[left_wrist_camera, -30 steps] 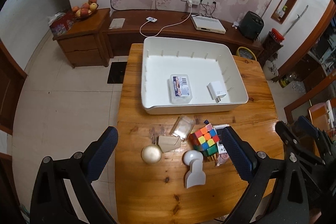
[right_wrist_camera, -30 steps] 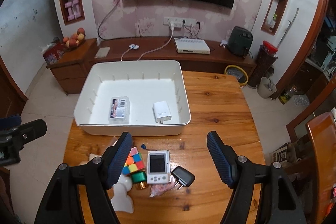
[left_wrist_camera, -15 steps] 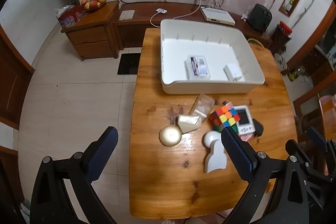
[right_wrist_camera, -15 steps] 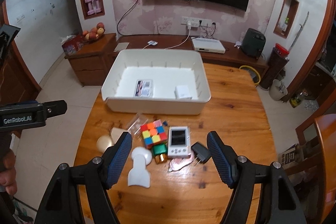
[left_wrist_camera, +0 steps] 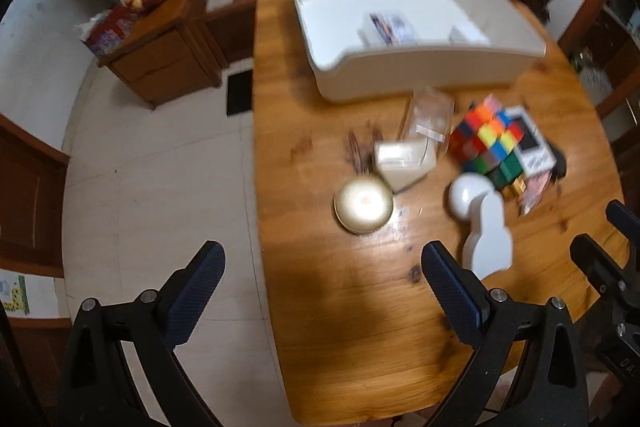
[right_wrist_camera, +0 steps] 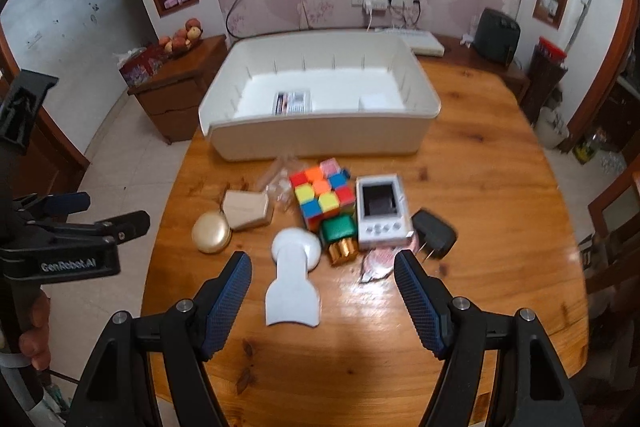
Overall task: Organize rigid objects
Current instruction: 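Grasp the gold round compact with the left tool while the right tool grasps the white curved piece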
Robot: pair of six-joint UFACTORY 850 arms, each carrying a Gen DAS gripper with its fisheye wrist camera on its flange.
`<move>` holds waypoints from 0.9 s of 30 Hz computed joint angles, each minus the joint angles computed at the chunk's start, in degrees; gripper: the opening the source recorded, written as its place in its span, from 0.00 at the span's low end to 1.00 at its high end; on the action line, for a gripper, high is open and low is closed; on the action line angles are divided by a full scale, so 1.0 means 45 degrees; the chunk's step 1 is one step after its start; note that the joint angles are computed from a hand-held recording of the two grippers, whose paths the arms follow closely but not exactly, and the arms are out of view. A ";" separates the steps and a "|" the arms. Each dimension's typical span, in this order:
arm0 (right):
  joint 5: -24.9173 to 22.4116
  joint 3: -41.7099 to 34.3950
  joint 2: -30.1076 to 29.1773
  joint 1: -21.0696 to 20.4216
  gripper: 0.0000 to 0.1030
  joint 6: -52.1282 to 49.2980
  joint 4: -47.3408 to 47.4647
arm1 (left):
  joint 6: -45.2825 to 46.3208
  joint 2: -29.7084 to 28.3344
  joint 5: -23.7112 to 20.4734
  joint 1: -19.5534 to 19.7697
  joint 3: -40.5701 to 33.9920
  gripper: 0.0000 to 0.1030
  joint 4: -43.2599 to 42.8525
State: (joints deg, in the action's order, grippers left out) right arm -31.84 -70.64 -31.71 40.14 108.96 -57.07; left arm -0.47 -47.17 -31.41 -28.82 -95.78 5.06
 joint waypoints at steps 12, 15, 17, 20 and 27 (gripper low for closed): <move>0.2729 0.0096 -0.1608 -0.0167 0.72 0.1859 -0.0001 | 0.1021 -0.2461 -0.1340 -0.0146 -0.2337 0.96 -0.0446; 0.3111 0.0110 -0.1878 -0.0145 0.72 0.2676 -0.0458 | 0.1015 -0.3049 -0.1806 -0.0133 -0.3113 0.96 -0.0633; 0.3301 0.0157 -0.1987 -0.0151 0.72 0.3336 -0.0897 | 0.0998 -0.3382 -0.2074 -0.0148 -0.3557 0.96 -0.0630; 0.3289 0.0142 -0.2163 -0.0142 0.72 0.4132 -0.1441 | 0.0893 -0.3661 -0.2146 -0.0207 -0.3917 0.96 -0.0426; 0.3020 -0.0229 -0.2586 -0.0117 0.72 0.3798 -0.1075 | 0.1338 -0.3791 -0.1942 -0.0186 -0.4140 0.96 -0.1026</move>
